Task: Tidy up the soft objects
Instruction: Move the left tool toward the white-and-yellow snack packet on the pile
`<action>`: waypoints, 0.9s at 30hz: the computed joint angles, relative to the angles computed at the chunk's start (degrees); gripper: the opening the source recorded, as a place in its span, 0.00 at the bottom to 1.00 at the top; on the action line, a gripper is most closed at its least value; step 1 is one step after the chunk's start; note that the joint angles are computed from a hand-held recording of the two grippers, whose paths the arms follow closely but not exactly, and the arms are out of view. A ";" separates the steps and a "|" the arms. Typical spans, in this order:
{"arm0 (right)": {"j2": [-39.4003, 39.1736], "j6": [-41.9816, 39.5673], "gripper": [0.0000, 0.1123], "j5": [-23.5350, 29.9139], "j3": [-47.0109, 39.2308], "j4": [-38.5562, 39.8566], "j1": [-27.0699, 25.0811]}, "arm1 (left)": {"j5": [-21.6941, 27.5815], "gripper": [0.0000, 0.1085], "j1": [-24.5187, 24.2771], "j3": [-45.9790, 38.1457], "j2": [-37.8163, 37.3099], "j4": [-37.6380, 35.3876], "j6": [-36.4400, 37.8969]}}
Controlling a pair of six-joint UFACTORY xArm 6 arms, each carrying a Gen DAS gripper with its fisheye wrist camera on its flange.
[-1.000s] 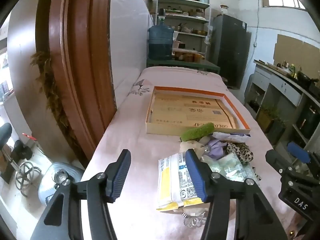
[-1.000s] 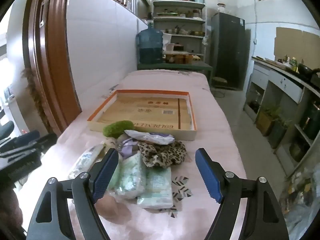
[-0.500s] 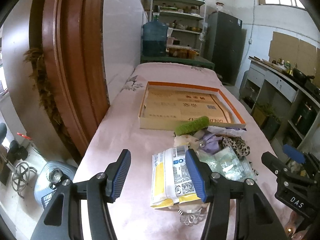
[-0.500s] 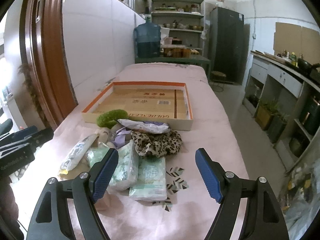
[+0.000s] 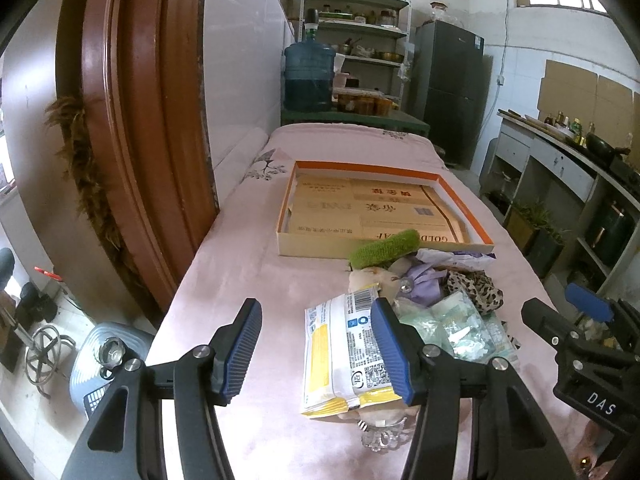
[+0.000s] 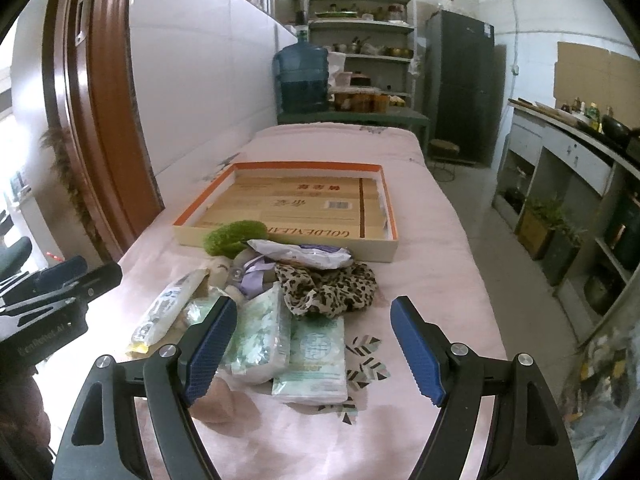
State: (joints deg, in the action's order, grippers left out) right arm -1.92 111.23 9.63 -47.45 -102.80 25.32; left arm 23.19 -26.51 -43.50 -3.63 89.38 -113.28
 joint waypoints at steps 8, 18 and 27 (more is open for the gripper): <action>0.16 -1.46 0.71 -0.26 -0.02 1.66 0.14 | 0.10 0.53 -0.11 -0.05 0.06 0.00 -0.12; 0.37 -2.65 0.71 -0.41 0.12 2.93 0.24 | -0.50 0.53 0.37 0.21 0.27 0.91 -0.98; 0.70 -3.29 0.71 -0.73 0.01 3.65 0.06 | -1.13 0.53 0.65 0.64 0.44 1.73 -1.91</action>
State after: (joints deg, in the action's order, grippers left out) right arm -1.22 107.94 8.91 -47.44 -99.15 25.37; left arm 22.06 -25.86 -42.86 -3.20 91.11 -115.19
